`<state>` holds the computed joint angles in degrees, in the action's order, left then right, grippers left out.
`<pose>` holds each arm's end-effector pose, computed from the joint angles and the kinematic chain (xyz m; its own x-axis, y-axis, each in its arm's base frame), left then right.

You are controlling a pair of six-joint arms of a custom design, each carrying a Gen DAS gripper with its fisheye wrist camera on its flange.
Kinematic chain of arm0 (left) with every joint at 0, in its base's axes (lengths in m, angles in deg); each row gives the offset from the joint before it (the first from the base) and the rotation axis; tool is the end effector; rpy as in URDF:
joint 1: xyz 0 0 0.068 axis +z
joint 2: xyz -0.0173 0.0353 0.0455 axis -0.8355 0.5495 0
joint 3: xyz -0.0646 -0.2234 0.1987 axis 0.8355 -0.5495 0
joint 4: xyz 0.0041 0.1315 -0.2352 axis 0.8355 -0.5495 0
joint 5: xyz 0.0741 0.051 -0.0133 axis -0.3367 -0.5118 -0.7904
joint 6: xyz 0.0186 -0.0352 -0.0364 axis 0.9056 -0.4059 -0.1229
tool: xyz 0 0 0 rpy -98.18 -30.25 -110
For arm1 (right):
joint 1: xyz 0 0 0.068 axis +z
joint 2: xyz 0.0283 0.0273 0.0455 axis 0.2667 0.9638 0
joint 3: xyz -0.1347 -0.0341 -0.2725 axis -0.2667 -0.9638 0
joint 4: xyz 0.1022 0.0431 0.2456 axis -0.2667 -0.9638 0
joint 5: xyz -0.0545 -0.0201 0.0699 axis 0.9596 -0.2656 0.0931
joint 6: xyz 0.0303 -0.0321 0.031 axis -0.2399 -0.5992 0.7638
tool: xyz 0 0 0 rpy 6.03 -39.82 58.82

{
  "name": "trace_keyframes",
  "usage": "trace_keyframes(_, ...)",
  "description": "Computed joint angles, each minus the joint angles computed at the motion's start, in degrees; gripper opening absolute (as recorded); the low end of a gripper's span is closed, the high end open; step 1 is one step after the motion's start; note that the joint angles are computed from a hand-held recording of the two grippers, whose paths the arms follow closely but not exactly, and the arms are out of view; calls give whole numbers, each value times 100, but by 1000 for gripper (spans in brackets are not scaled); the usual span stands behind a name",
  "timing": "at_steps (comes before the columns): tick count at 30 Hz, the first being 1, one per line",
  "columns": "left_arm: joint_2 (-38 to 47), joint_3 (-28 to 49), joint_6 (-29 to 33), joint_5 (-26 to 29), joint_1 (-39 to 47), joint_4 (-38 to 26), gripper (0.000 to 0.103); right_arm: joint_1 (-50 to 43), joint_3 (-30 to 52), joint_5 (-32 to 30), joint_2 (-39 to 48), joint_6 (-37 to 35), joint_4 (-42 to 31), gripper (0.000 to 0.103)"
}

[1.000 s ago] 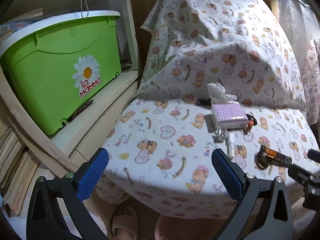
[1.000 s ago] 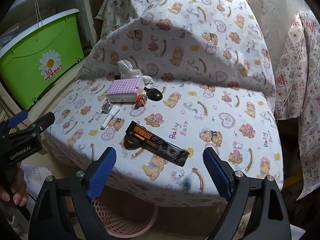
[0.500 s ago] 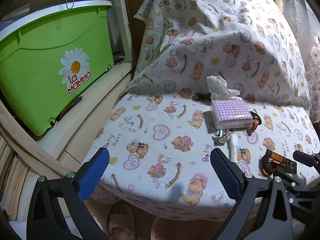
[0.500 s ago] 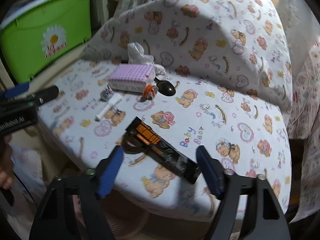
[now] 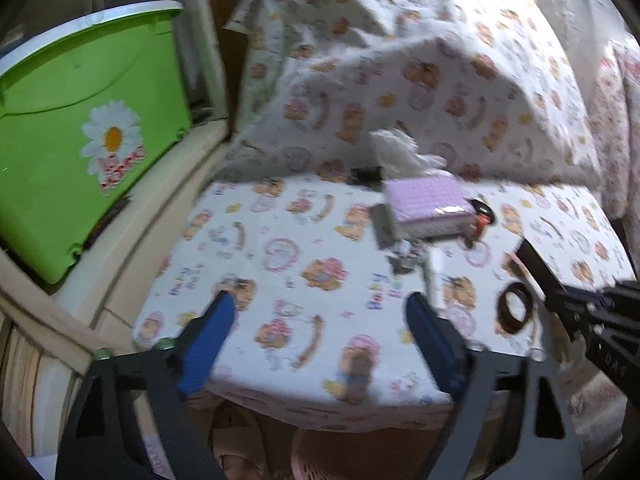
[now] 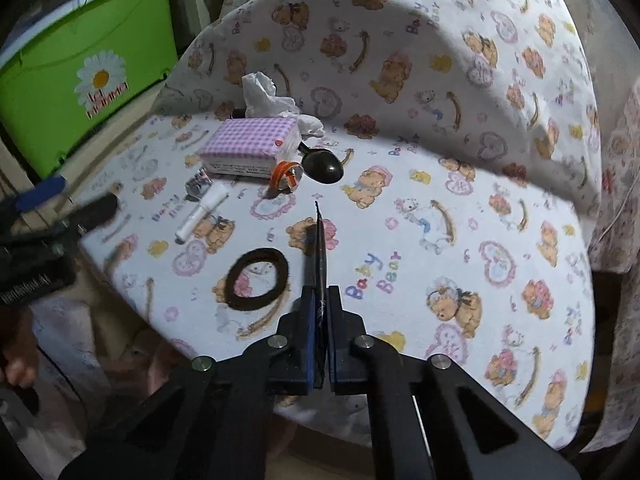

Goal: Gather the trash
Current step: 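Close the right gripper on the black-and-orange packet, then grasp the white tube with the left gripper while the right gripper holds the packet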

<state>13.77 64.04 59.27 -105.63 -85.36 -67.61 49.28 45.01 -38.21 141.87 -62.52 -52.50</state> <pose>0.1521 -0.0647 0.2086 -0.7377 -0.0089 -0.6751 -0.1123 0.9876 0.1097 0.2038 0.1352 0.1980 -0.7704 -0.2656 -0.5796 -0.3900 0.9155 0.0988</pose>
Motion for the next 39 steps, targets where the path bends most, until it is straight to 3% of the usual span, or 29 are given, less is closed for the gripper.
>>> trace_keyframes(3, 195, 80, 152, 701, 76, 122, 56, -19, -21, -12, -218, 82, -8, 5)
trace_keyframes(6, 407, 209, 254, 1201, 52, 338, 53, -120, -42, -54, -387, 200, -5, 5)
trace_keyframes(14, 1756, 515, 168, 810, -449, 886, 49, -291, -34, -205, -291, 273, -6, 6)
trace_keyframes(17, 1828, 441, 127, 1036, -330, 1088, 37, -208, -59, -75, -352, 234, -24, 6)
trace_keyframes(19, 1846, 449, 164, 1131, -289, 1125, 14, -212, -80, -69, -398, 218, -21, 6)
trace_keyframes(20, 1843, 451, 167, 1155, -282, 1126, 9, -219, -88, -73, -429, 214, -26, 6)
trace_keyframes(25, 1536, 347, -24, 1513, -57, 1048, 9, -289, -143, -90, -594, 200, -82, 6)
trace_keyframes(30, 1094, 285, -54, 1034, -325, 843, 9, -311, -202, -69, -855, 262, -148, 6)
trace_keyframes(34, 633, 209, -106, 1150, -291, 563, 9, -227, -267, 31, -1141, 348, -207, 6)
trace_keyframes(39, -36, 237, -141, 549, -730, -150, 9, 22, -342, 174, -1508, 455, -307, 6)
